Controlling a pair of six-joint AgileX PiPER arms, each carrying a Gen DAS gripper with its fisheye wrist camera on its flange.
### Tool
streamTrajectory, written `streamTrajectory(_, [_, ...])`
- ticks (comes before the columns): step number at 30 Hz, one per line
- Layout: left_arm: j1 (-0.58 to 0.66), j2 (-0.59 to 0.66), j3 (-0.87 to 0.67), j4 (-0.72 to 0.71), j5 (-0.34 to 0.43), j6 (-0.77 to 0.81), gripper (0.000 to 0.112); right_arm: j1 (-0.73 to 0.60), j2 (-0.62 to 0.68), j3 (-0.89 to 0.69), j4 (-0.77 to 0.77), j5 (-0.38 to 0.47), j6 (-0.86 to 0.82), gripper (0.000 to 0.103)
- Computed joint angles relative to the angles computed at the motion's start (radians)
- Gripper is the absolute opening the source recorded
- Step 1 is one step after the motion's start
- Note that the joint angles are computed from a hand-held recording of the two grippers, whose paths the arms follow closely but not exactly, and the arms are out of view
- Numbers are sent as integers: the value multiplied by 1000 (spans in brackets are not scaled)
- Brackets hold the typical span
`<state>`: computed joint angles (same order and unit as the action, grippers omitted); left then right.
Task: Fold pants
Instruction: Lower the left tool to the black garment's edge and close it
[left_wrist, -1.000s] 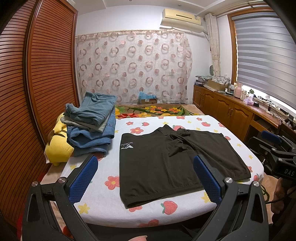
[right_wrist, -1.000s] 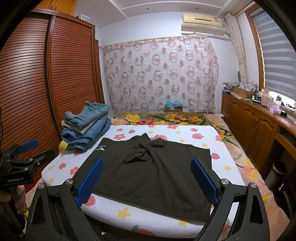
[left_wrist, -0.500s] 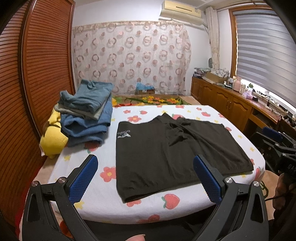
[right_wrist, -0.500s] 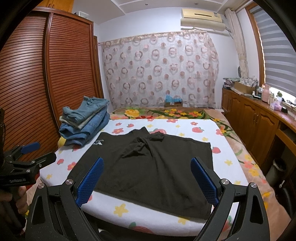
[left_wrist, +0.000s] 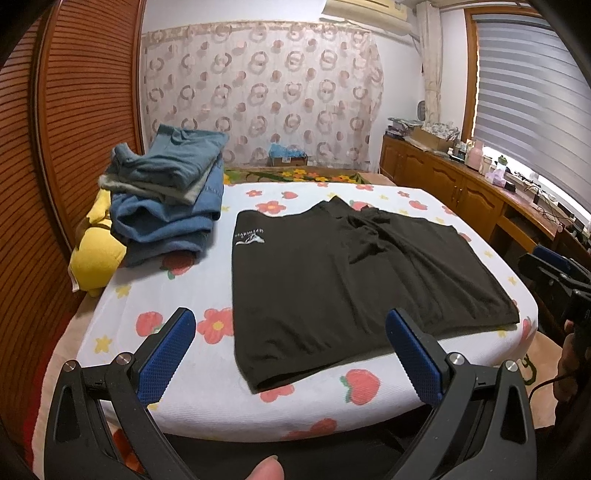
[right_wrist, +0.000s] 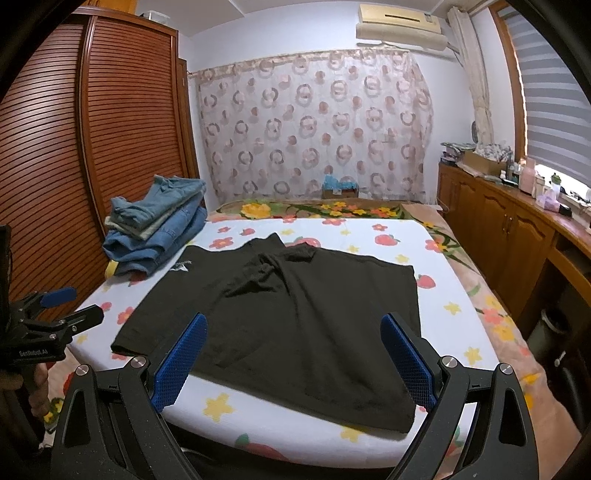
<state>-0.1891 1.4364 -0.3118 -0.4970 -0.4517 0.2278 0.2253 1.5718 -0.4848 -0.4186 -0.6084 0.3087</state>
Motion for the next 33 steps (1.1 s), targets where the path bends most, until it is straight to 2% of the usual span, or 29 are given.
streamTrajectory(4, [44,40,2,104,-14,-86,103,-4,10,-23,-22,28,12,95])
streamTrajectory(6, [95,82,1,213,-28,-174,103,-5,20,-37,-29,45,17,95])
streamTrajectory(9, [142,113,-2,290,-38,-233,103,-11,21,-42,-43,68,31,95])
streamTrajectory(10, [176,138,-4,365,-47,-290,102,-11,21,-45,-46,76,33,95])
streamTrajectory(13, [225,170,-9,481,-54,-373,95,-12,20,-51,-48,103,35,95])
streamTrajectory(17, [262,214,-16,581,-64,-437,80,-32,43,-61,-69,104,46,95])
streamTrajectory(25, [286,272,-21,667,-71,-480,56,-42,74,-88,-96,161,70,94])
streamTrajectory(33, [268,289,-17,622,-79,-427,50,-54,57,-77,-195,200,159,90])
